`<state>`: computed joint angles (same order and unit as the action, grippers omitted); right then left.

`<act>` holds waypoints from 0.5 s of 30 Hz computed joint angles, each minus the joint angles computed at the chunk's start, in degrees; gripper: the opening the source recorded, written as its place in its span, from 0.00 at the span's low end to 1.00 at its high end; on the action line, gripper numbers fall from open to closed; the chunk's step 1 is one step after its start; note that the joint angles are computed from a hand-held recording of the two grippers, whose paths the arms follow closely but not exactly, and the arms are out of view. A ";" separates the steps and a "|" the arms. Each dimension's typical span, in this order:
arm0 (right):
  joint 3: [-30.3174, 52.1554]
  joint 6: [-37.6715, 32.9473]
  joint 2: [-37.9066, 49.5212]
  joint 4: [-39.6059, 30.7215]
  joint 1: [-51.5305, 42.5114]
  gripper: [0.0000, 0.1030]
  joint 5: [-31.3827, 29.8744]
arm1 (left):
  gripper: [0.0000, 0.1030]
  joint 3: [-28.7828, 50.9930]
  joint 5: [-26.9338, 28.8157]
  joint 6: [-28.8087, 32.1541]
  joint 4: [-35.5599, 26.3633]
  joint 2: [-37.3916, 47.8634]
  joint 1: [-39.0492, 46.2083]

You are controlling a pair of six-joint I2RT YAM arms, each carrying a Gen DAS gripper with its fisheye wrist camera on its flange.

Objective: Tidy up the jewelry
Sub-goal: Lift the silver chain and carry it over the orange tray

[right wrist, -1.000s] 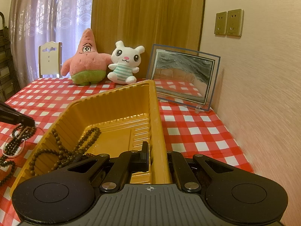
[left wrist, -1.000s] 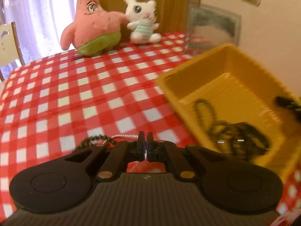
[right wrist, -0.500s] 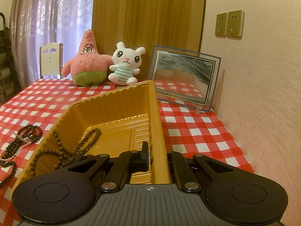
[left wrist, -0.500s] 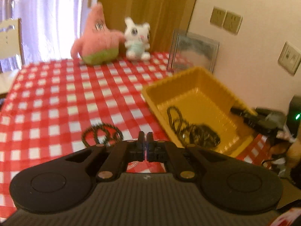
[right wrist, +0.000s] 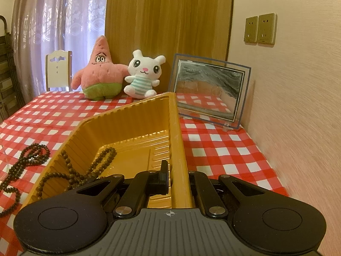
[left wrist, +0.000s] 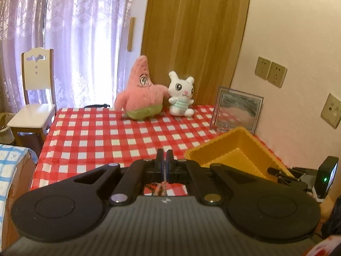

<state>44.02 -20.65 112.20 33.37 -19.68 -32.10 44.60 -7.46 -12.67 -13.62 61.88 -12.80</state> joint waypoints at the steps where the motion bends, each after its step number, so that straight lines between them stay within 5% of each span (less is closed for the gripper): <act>1: 0.02 0.08 -0.13 0.01 0.02 0.04 -0.10 | 0.01 0.45 -0.17 0.08 -0.15 0.00 -0.27; 15: -0.67 0.61 -1.74 0.54 0.68 0.04 -0.38 | 0.01 4.32 -1.61 1.17 2.57 1.36 -5.39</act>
<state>43.35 -20.04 110.46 33.91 -19.00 -32.48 48.92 -9.07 -11.50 -11.05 63.24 -18.19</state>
